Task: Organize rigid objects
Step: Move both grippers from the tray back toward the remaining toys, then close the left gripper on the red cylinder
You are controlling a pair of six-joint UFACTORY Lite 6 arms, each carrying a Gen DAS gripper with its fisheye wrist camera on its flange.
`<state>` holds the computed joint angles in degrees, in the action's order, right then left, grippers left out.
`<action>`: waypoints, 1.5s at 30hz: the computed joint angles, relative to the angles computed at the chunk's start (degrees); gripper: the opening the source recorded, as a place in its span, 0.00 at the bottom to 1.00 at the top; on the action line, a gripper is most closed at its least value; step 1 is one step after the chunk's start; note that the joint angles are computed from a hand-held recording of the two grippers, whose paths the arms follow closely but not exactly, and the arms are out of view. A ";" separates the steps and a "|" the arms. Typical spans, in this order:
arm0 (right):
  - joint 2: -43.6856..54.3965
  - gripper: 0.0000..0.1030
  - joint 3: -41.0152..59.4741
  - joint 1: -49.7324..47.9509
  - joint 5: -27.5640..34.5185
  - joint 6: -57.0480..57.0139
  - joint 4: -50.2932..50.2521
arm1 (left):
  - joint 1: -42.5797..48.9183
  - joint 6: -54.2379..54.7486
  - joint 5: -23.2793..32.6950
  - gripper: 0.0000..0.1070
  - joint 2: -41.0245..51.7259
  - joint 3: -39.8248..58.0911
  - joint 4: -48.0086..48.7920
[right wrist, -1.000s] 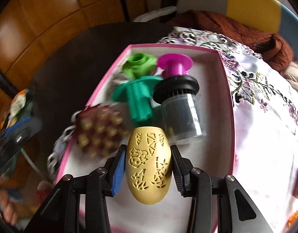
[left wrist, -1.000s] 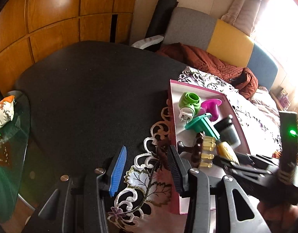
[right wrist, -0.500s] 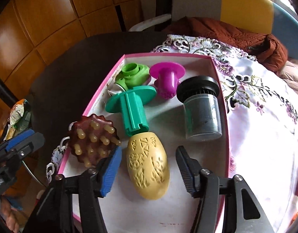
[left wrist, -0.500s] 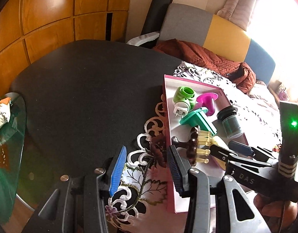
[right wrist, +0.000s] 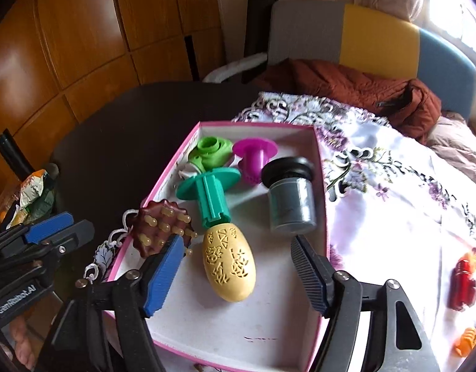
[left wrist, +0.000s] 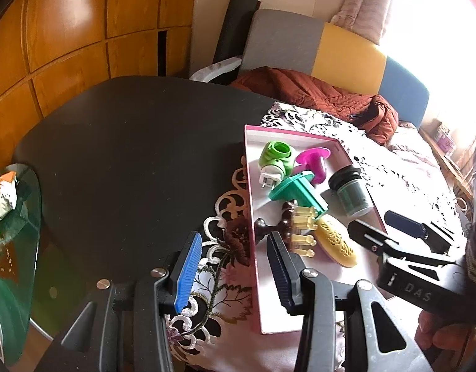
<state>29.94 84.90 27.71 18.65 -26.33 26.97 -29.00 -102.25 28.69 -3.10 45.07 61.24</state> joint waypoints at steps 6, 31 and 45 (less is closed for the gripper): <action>-4.55 0.77 -3.47 -2.15 -1.80 -2.05 1.12 | -2.51 1.11 2.38 0.41 1.03 2.13 -0.32; -5.57 0.80 0.76 -33.87 -0.23 -7.68 0.50 | -7.05 9.74 3.31 0.41 10.13 15.61 -5.07; 10.36 0.81 17.89 -53.35 5.81 14.43 -2.48 | -8.79 45.24 -2.08 0.41 33.95 47.12 -34.00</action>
<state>40.31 102.79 -25.64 24.46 -11.89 24.49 -37.80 -57.01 26.61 30.85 92.18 27.24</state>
